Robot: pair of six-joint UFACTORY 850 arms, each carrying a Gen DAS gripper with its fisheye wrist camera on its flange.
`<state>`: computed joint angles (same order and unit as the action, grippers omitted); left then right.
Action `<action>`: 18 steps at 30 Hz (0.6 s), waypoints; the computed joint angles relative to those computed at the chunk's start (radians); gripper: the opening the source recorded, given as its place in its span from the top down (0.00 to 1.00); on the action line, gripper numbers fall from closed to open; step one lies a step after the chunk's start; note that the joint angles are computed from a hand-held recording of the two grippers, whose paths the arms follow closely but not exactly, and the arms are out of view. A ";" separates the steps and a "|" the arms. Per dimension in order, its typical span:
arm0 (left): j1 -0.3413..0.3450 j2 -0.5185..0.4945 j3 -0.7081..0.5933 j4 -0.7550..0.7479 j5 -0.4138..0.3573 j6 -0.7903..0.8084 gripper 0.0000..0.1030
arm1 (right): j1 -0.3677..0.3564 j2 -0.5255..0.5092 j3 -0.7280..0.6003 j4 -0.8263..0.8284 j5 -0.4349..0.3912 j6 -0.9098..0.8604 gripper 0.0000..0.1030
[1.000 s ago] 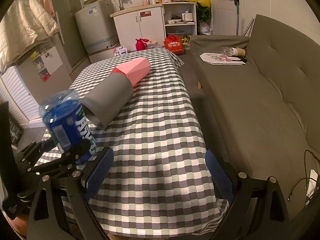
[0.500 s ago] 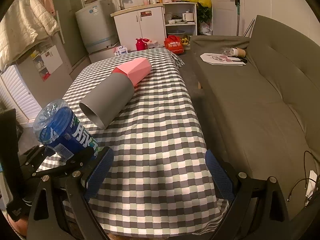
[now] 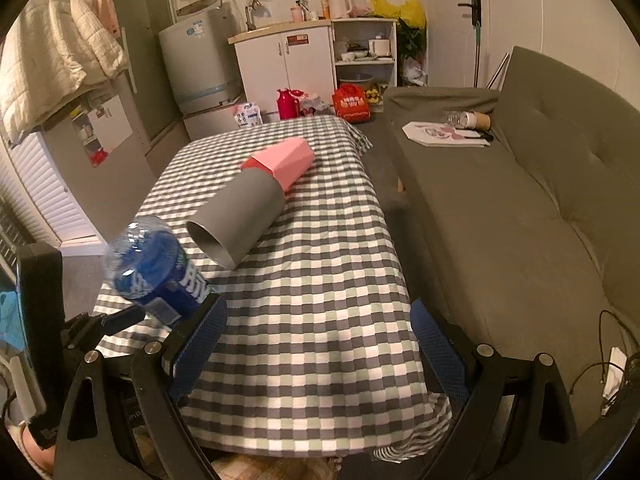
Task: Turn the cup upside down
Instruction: 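Lower the bottle upright onto the tablecloth and open the left tool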
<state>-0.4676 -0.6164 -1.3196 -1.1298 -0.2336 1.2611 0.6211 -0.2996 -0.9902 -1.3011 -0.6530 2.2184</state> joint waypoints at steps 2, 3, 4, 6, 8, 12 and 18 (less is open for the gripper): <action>0.009 0.032 0.037 -0.098 -0.008 0.093 0.18 | 0.018 0.010 -0.002 0.009 -0.022 -0.010 0.10; 0.014 0.048 0.050 -0.134 -0.008 0.126 0.18 | 0.029 0.016 -0.003 0.015 -0.036 -0.013 0.10; 0.019 0.065 0.066 -0.178 -0.008 0.168 0.18 | 0.037 0.021 -0.002 0.015 -0.045 -0.010 0.10; 0.032 0.101 0.097 -0.273 -0.011 0.260 0.18 | 0.057 0.032 0.000 0.017 -0.063 -0.010 0.10; 0.044 0.131 0.118 -0.348 -0.015 0.331 0.18 | 0.078 0.040 0.000 0.011 -0.083 -0.008 0.10; 0.066 0.213 0.188 -0.660 -0.021 0.632 0.18 | 0.118 0.058 0.003 -0.031 -0.123 0.015 0.10; 0.092 0.312 0.282 -1.175 -0.055 1.135 0.13 | 0.160 0.058 -0.008 -0.067 -0.184 0.027 0.10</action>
